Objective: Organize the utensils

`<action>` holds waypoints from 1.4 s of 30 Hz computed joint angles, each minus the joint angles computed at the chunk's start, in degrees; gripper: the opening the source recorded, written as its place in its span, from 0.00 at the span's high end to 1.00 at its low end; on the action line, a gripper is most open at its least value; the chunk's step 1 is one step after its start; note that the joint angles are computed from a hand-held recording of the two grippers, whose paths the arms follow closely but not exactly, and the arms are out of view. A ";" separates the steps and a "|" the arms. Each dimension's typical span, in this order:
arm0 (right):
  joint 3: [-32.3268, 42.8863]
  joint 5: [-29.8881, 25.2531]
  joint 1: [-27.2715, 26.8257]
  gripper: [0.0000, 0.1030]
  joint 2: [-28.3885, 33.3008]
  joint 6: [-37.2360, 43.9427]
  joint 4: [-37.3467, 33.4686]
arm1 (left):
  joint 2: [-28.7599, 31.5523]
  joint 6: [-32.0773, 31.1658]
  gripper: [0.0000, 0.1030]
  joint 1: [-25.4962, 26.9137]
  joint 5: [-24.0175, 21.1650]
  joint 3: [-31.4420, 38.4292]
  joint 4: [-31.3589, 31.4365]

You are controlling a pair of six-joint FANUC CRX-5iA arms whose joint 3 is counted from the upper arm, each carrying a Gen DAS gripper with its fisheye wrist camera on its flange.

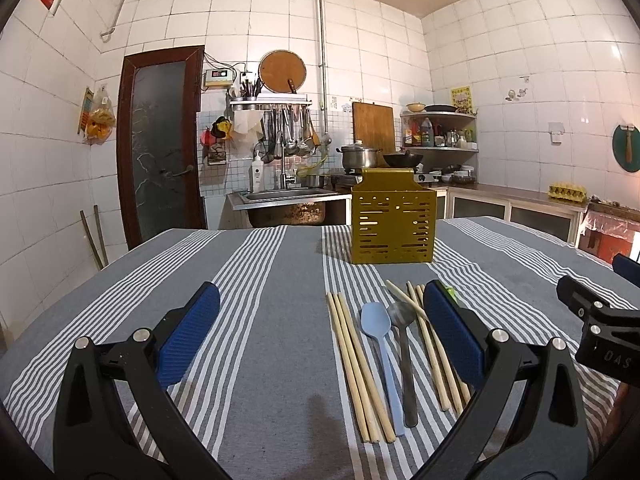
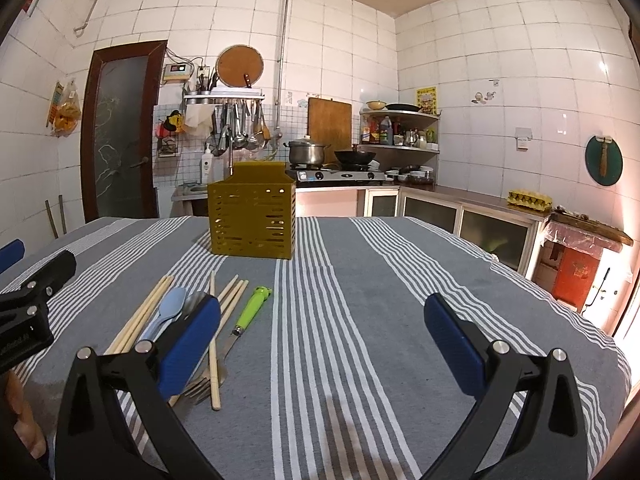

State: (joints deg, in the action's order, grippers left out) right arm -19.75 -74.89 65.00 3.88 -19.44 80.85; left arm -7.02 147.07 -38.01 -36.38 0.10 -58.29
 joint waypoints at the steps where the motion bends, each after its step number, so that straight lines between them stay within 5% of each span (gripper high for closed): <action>1: 0.10 0.04 0.04 0.04 0.10 0.28 0.12 | 0.04 -0.37 0.05 0.12 0.00 0.03 0.36; 16: 0.29 0.12 1.29 0.04 0.40 3.84 0.92 | 1.24 -5.99 0.05 2.99 -1.70 1.33 8.13; 29: 2.30 -0.36 1.63 0.04 1.29 7.64 -2.28 | 1.32 -21.23 0.05 10.24 0.05 0.19 24.57; 34: 2.89 2.48 -0.13 0.04 -0.12 7.80 -4.53 | 2.84 -23.71 0.05 10.02 -1.61 3.01 24.54; 42: 12.35 2.44 -3.38 0.04 4.67 16.34 -5.53 | 6.57 -36.94 0.05 15.28 -1.85 7.40 38.68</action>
State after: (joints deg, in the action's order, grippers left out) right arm -7.40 -72.45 61.62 8.56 -3.11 75.32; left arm -0.45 110.13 -22.73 -38.23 7.50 -19.61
